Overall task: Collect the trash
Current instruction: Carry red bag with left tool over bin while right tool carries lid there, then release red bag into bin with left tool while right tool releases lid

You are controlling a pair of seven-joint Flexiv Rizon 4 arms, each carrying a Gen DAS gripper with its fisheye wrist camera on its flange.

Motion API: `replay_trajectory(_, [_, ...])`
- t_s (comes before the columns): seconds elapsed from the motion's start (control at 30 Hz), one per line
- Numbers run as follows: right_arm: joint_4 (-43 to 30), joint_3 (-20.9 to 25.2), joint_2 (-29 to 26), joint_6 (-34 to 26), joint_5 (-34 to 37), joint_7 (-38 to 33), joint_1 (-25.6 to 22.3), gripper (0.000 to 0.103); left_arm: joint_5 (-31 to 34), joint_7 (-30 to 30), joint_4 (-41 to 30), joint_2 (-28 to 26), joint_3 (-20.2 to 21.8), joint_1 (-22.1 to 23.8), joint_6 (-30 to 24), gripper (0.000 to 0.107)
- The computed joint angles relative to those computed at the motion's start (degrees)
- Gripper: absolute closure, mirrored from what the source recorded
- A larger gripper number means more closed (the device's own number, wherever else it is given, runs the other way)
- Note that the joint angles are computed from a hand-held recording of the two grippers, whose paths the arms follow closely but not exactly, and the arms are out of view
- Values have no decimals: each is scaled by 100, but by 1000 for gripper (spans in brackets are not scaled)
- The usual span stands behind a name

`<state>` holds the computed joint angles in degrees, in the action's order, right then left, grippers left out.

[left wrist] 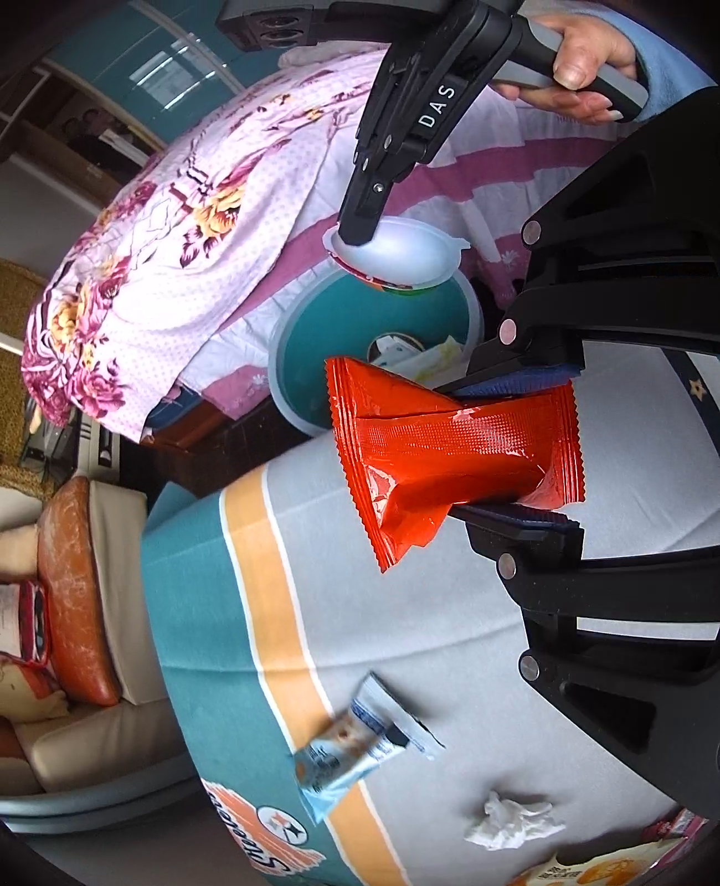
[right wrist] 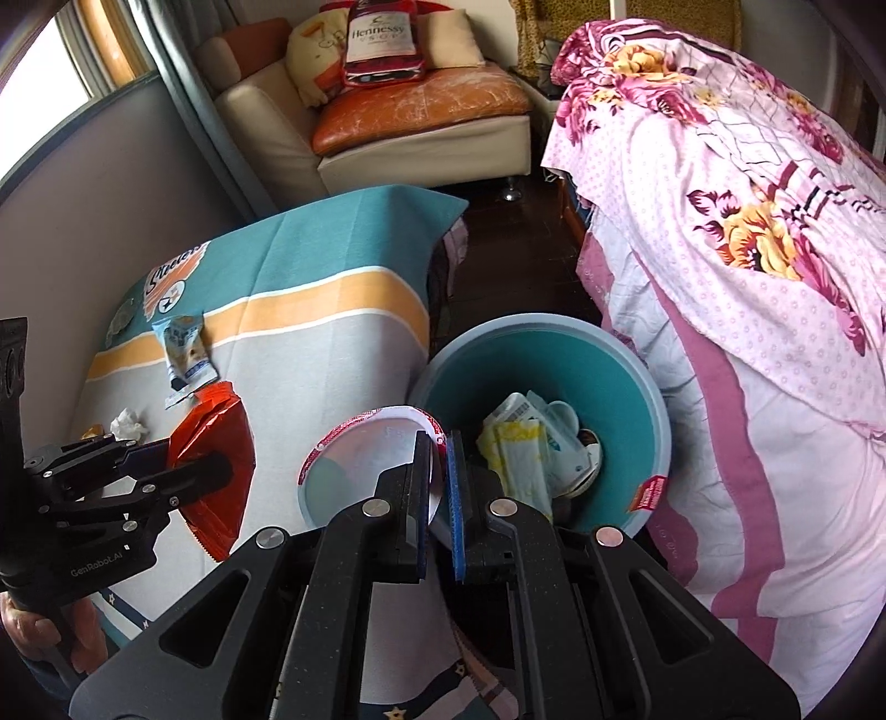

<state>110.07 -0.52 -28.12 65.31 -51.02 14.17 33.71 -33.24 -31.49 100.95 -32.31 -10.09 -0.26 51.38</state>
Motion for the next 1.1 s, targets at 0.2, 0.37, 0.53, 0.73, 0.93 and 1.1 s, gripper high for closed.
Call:
replay_trajectory(0.2, [279,-34,129,36,11,-40,-216,97,254,-284,-252,-248,-69,-343,39,72])
replay_trajectory(0.37, [484,-56,156,150,59,-65,-404,97,513,-557,-530,-491,-95,-576,26,72])
replay_trajectory(0.53, [719,-114,185,315,76,23,-511,97,780,-789,-779,-730,-105,-776,-29,72])
replay_trajectory(0.73, [985,-148,219,478,94,149,-602,97,1064,-1006,-958,-932,-74,-951,-29,68])
replay_trajectory(0.93, [1056,-246,154,691,88,193,-605,97,1293,-1167,-982,-978,-16,-1027,132,51])
replay_trajectory(1.1, [1017,-296,93,780,121,161,-567,97,1341,-1265,-947,-948,-10,-960,243,27])
